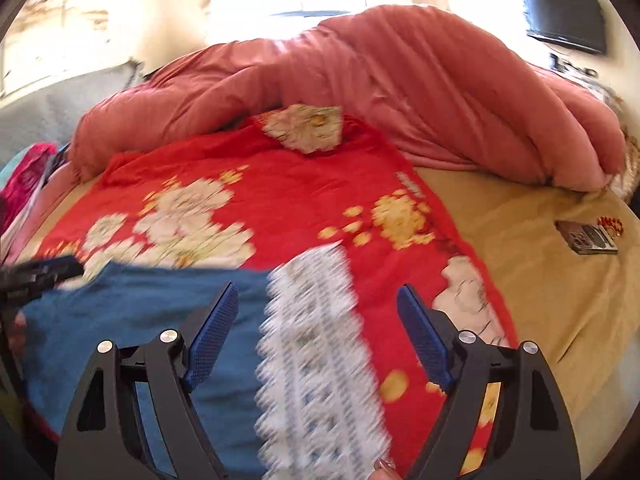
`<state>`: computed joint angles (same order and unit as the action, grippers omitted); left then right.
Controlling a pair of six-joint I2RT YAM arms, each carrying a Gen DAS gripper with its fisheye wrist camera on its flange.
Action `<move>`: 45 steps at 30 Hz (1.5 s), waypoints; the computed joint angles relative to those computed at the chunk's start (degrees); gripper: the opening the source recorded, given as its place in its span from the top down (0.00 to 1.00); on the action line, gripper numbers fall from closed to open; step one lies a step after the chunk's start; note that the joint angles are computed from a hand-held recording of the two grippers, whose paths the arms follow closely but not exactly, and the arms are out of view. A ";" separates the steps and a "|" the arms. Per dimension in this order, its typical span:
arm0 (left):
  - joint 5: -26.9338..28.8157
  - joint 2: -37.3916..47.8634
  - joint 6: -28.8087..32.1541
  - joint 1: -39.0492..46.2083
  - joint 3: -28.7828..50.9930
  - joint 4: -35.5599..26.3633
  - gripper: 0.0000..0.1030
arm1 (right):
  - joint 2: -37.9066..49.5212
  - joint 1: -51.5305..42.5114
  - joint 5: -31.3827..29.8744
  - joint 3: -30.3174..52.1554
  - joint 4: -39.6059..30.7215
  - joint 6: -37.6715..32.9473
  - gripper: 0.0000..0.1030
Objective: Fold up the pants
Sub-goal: 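Lay the lace hem flat with the right gripper and open it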
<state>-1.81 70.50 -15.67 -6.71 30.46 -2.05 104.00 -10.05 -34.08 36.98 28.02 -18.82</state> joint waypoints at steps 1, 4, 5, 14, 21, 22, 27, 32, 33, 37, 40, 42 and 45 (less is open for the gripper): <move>-0.14 -1.45 -0.33 -0.97 -0.40 -0.56 0.45 | -1.13 0.02 -0.78 -1.48 -0.69 -1.64 0.22; -1.98 -6.22 -2.00 -6.19 -2.74 -1.75 0.43 | -3.55 0.66 -1.63 -5.54 -1.84 -5.52 0.22; -3.04 -6.88 -2.43 -7.75 -3.30 -1.93 0.43 | -4.23 0.69 -2.08 -6.50 -2.19 -6.15 0.22; -22.66 -5.76 -8.11 -25.78 -6.56 -6.55 0.42 | -4.15 1.32 -1.17 -10.83 -4.93 -11.50 0.22; -18.35 -3.35 -12.60 -24.79 -10.64 -4.52 0.41 | -1.19 2.45 3.78 -11.26 -4.33 -11.95 0.22; -17.55 -3.84 -12.33 -24.11 -11.12 -4.11 0.41 | -0.78 2.21 3.40 -11.10 -4.20 -11.91 0.22; -15.71 -4.38 -12.16 -22.43 -12.45 -2.30 0.40 | 0.60 0.47 0.50 -9.96 -5.26 -11.79 0.22; -18.75 -11.48 -16.57 -26.22 -12.38 -9.04 0.39 | -5.96 -4.33 -4.63 -11.84 -10.87 -13.88 0.22; -19.51 -12.86 -17.77 -27.23 -12.24 -10.74 0.38 | -6.95 -5.13 -4.98 -12.23 -11.40 -14.41 0.22; -21.71 -16.87 -21.33 -30.42 -11.47 -15.76 0.33 | -10.51 -10.01 -7.40 -13.50 -14.28 -16.95 0.22; -24.46 -18.42 -24.08 -33.95 -9.68 -19.68 0.28 | -12.20 -13.25 -9.28 -13.41 -16.74 -18.45 0.22; -26.33 -18.57 -25.55 -36.22 -8.33 -21.42 0.24 | -13.04 -14.67 -10.38 -13.38 -17.94 -19.26 0.22; -28.51 -17.92 -27.21 -39.07 -6.29 -22.86 0.17 | -14.62 -17.06 -12.22 -13.49 -19.95 -20.75 0.15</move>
